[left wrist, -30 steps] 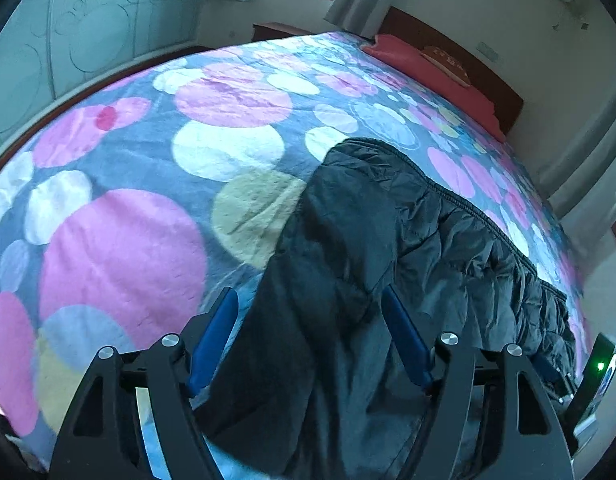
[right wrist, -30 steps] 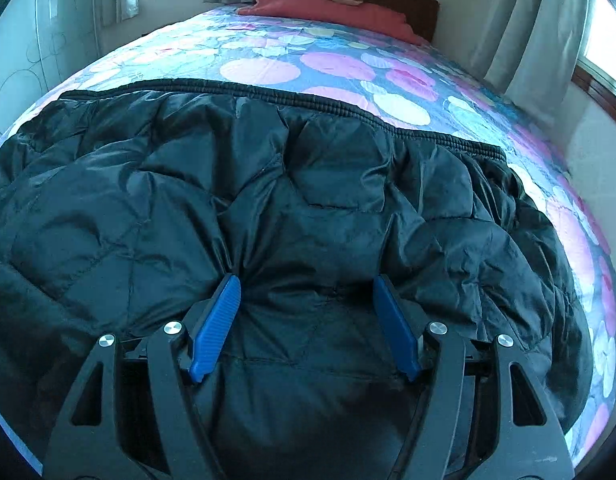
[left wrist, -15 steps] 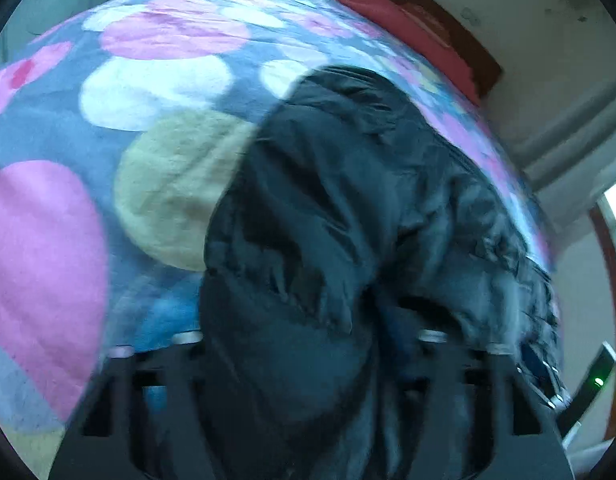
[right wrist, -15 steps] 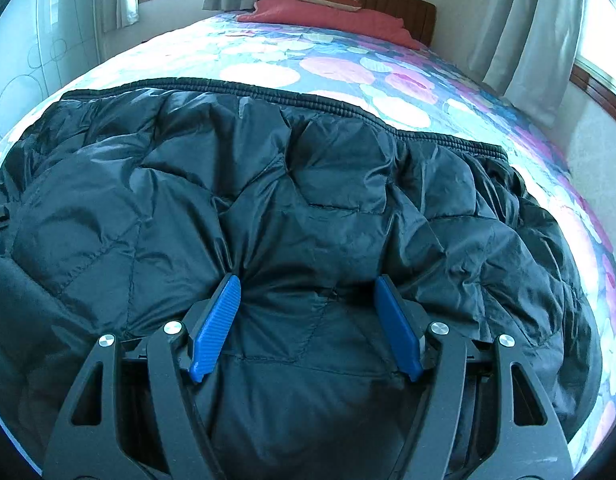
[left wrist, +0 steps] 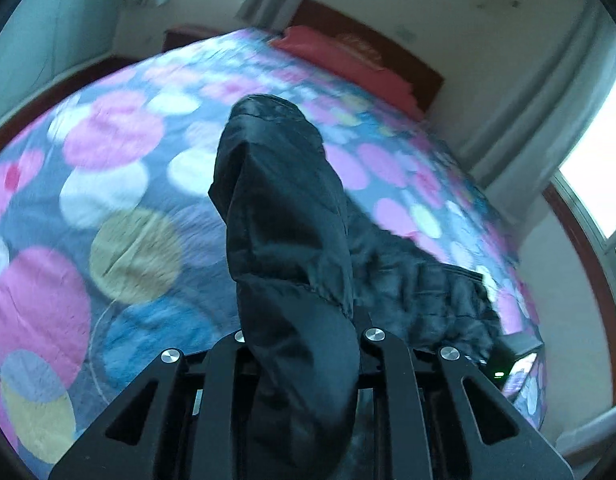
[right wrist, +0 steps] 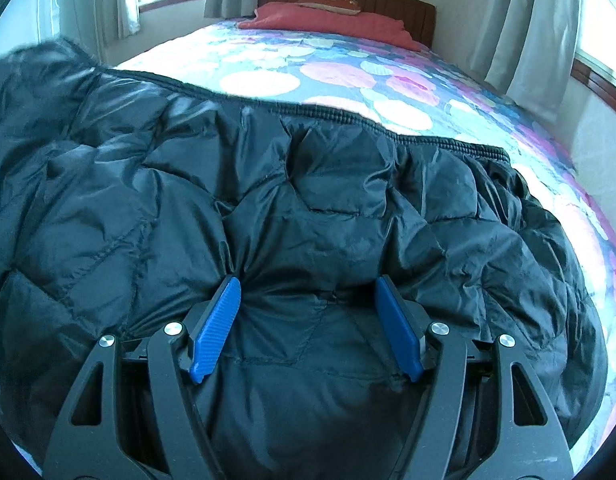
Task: Fold large clothes
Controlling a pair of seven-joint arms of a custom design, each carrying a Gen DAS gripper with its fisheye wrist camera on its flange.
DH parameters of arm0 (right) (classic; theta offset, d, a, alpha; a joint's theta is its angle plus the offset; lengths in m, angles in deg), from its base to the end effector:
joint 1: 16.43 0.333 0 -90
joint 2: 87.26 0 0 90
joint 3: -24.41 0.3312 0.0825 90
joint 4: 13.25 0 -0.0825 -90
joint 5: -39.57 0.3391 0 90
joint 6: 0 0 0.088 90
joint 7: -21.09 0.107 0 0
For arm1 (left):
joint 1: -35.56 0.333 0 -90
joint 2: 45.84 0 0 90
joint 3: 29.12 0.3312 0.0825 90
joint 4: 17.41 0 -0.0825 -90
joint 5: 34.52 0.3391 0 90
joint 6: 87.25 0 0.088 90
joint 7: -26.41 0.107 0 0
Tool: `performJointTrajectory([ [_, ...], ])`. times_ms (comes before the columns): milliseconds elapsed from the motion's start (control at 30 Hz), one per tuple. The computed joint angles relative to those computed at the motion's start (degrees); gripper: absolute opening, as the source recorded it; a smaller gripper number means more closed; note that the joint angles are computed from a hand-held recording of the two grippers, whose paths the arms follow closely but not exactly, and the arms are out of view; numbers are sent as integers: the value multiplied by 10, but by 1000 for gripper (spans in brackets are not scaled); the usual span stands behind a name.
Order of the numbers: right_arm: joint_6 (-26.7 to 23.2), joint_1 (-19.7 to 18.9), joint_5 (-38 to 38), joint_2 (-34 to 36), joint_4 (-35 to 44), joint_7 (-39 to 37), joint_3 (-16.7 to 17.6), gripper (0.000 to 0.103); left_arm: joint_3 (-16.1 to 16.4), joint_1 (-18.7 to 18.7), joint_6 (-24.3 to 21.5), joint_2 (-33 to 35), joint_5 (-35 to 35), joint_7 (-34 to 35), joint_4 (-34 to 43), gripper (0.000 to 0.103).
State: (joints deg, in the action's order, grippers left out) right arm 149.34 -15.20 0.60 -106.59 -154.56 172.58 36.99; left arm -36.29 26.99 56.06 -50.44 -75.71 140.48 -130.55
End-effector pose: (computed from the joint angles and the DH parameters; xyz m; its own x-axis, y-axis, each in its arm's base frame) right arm 0.4088 0.1214 0.5001 -0.3268 -0.9433 0.0585 -0.7415 0.2175 -0.6347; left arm 0.5168 -0.1437 0.6006 -0.3590 -0.8408 0.4053 -0.7949 0.0479 -0.6048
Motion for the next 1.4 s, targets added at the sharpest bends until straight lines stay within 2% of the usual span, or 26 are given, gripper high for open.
performJointTrajectory([
  [67, 7, 2, 16, -21, -14, -13, -13, 70, -11, -9, 6, -7, 18, -8, 7, 20],
  [167, 16, -15, 33, -67, -43, -28, -20, 70, -28, -32, 24, -19, 55, -31, 14, 20],
  [400, 10, -92, 65, -176, -109, -78, -28, 75, -68, -87, 56, 2, 168, -112, 46, 20],
  [567, 1, -149, 91, -232, -152, -121, -43, 75, -102, -128, 74, 51, 260, -172, 66, 20],
  [733, -4, -195, 125, -271, -184, -161, -57, 76, -123, -160, 79, 103, 342, -240, 80, 20],
  [833, 1, -217, 146, -287, -204, -184, -62, 79, -130, -173, 91, 122, 380, -273, 73, 20],
  [1033, 10, -247, 185, -303, -221, -222, -52, 79, -142, -177, 141, 128, 395, -291, 33, 20],
  [1167, 10, -258, 207, -313, -225, -238, -42, 79, -145, -177, 147, 117, 402, -300, 26, 21],
  [1300, 7, -265, 223, -320, -222, -249, -36, 79, -147, -169, 139, 92, 364, -286, 19, 33],
  [1400, 1, -267, 232, -326, -219, -257, -33, 79, -148, -164, 142, 73, 293, -242, 10, 49],
])
